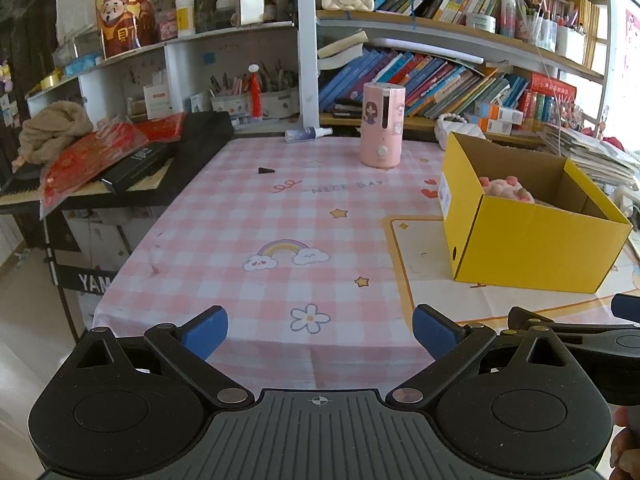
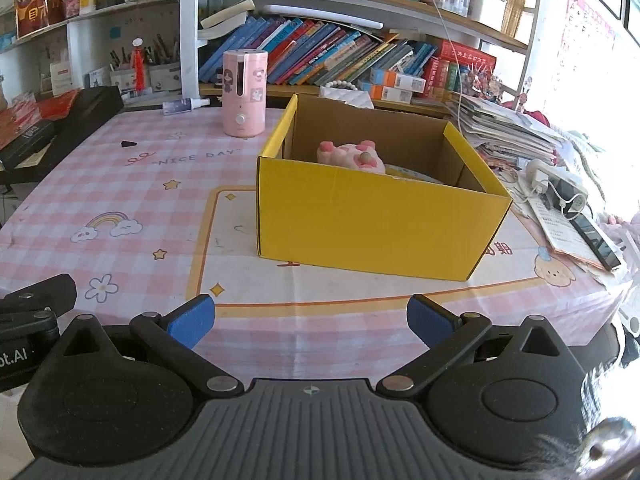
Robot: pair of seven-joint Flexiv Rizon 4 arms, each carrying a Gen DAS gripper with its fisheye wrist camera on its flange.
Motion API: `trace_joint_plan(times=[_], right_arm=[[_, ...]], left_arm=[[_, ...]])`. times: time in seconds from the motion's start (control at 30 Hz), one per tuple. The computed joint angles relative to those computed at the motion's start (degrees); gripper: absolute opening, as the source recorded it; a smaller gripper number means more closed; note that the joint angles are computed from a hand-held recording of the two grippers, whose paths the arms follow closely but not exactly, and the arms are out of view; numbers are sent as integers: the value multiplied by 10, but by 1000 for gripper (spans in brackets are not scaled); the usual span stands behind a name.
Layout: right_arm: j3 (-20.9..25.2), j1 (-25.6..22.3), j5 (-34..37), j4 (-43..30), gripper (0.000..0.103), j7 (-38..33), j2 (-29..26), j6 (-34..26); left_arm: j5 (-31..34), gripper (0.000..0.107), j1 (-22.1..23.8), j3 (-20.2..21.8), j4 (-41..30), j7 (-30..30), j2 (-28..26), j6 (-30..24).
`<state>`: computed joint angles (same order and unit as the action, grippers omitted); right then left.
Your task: Organize objects
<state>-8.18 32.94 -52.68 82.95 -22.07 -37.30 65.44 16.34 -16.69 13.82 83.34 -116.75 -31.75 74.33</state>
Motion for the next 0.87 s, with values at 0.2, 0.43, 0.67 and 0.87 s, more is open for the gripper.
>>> trace_joint_plan(times=[0.2, 0.43, 0.67, 0.87], right_arm=[[-1, 1, -2, 1, 103, 0, 1, 0], [-1, 1, -4, 2, 103, 2, 1, -1], [2, 1, -4, 6, 103, 1, 4, -6], [4, -1, -2, 7, 103, -1, 4, -8]], left_arm=[[0, 100, 1, 0, -1, -4, 1, -8], [3, 100, 3, -3, -2, -5, 2, -12], [-4, 100, 10, -12, -1, 3, 3, -19], [-3, 100, 9, -11, -3, 2, 2, -21]])
